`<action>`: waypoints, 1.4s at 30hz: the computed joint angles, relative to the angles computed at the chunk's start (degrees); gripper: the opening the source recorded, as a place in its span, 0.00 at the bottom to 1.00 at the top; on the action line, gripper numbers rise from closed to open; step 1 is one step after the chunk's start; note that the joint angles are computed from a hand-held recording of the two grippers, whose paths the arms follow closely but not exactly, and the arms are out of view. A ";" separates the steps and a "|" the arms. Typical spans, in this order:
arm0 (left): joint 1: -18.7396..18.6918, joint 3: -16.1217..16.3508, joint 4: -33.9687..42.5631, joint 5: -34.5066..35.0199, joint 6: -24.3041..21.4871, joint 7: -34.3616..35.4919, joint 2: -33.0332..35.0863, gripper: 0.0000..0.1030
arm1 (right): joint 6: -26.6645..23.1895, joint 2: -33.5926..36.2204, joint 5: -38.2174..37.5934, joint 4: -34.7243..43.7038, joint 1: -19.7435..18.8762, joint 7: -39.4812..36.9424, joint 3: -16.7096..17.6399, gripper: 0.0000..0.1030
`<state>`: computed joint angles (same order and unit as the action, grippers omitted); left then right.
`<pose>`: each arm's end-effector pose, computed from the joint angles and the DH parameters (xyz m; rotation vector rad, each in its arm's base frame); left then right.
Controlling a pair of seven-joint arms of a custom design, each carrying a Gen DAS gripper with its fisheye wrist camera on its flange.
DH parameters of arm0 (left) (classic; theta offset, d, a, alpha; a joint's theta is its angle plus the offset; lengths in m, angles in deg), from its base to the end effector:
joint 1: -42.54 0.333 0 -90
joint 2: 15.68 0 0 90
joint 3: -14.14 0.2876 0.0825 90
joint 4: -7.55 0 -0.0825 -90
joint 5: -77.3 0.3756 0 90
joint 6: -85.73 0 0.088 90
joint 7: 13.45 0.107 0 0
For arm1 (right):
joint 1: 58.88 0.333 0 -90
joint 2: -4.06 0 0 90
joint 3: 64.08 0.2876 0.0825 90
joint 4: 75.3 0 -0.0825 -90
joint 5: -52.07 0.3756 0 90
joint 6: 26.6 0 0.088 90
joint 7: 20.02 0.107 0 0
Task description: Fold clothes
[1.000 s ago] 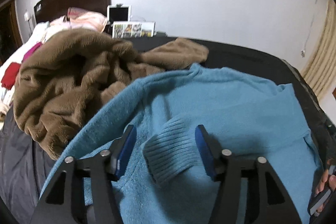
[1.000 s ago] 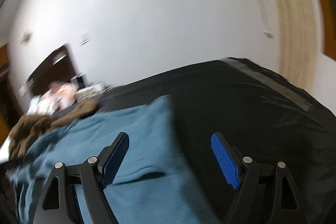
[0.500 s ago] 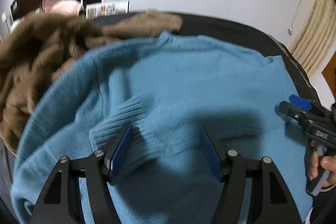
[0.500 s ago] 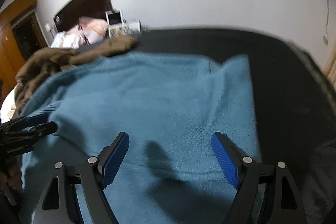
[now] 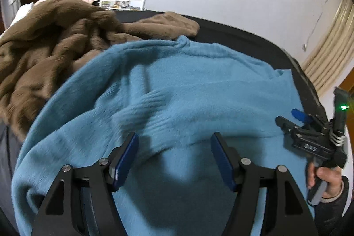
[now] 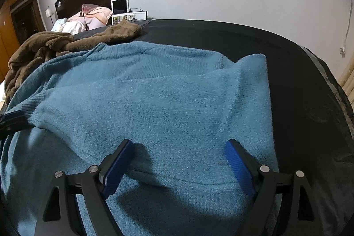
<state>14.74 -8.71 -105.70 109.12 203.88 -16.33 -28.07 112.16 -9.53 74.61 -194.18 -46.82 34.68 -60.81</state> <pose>0.3424 -0.3974 0.5665 -2.2886 1.3039 -0.7003 0.5094 0.1438 0.5718 -2.2665 1.1009 -0.3743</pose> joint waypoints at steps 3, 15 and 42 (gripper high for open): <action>-1.13 -1.69 -1.35 -0.02 -2.21 -3.61 -2.78 0.76 | -0.04 0.16 0.03 0.15 0.07 0.01 0.01 0.85; -7.46 -8.53 -1.00 -3.15 -28.29 -12.04 -10.72 0.76 | -0.39 0.30 0.82 0.30 0.23 -0.64 -0.18 0.87; -16.89 -8.04 -11.06 -13.29 -32.62 -23.15 -17.61 0.43 | -0.39 0.38 1.13 0.35 0.25 -0.81 -0.20 0.88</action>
